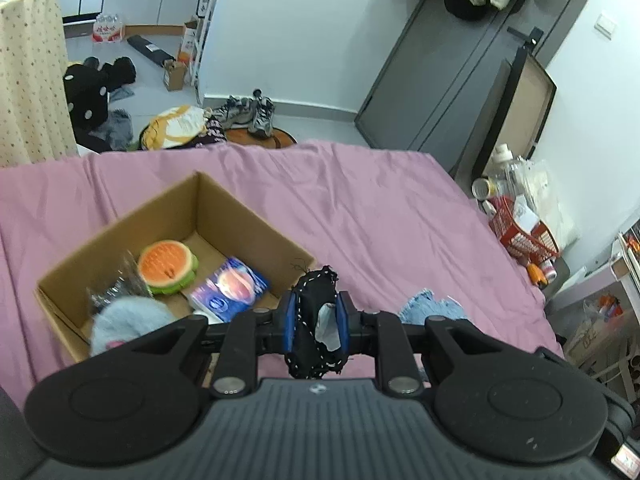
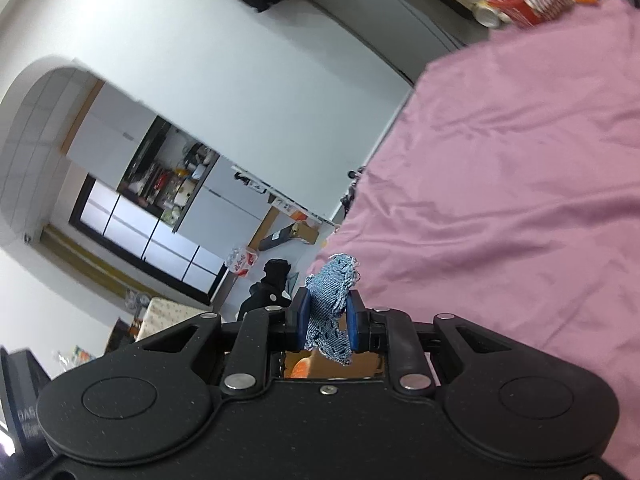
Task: Organize soft objects
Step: 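Carry the black plush with the left gripper while the right gripper carries the denim patch to the box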
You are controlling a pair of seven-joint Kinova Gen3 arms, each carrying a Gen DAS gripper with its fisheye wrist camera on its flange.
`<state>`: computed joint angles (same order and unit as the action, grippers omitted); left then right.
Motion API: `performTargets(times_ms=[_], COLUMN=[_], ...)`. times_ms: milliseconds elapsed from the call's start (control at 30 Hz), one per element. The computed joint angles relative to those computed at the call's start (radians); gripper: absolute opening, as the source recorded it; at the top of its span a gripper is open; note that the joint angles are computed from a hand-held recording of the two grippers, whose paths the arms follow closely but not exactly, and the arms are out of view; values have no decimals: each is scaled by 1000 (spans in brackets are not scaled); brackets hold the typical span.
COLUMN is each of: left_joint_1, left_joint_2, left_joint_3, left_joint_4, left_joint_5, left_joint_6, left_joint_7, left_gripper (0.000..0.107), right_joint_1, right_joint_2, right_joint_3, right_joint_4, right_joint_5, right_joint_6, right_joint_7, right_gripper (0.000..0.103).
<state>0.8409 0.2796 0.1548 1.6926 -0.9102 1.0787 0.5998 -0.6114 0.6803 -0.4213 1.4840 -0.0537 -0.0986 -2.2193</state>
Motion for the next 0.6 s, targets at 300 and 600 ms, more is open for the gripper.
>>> performTargets(times_ms=[300,600], left_joint_1=[-33,-99], left_joint_2=[-66,-127], left_joint_3=[19,49], left_joint_4=[65,161], left_joint_5=[-19,-23], left_joint_6=[11,-41], left_joint_7=[13,29], left_gripper=[20,20], right_joint_1=[-107,-161], right_joint_2=[-2,36], right_joint_3=[82,110], right_joint_4=[-59,-128], right_joint_5=[-12,-29], right_joint_6=[52,91], right_joint_7=[40,87], right_gripper=[19,19])
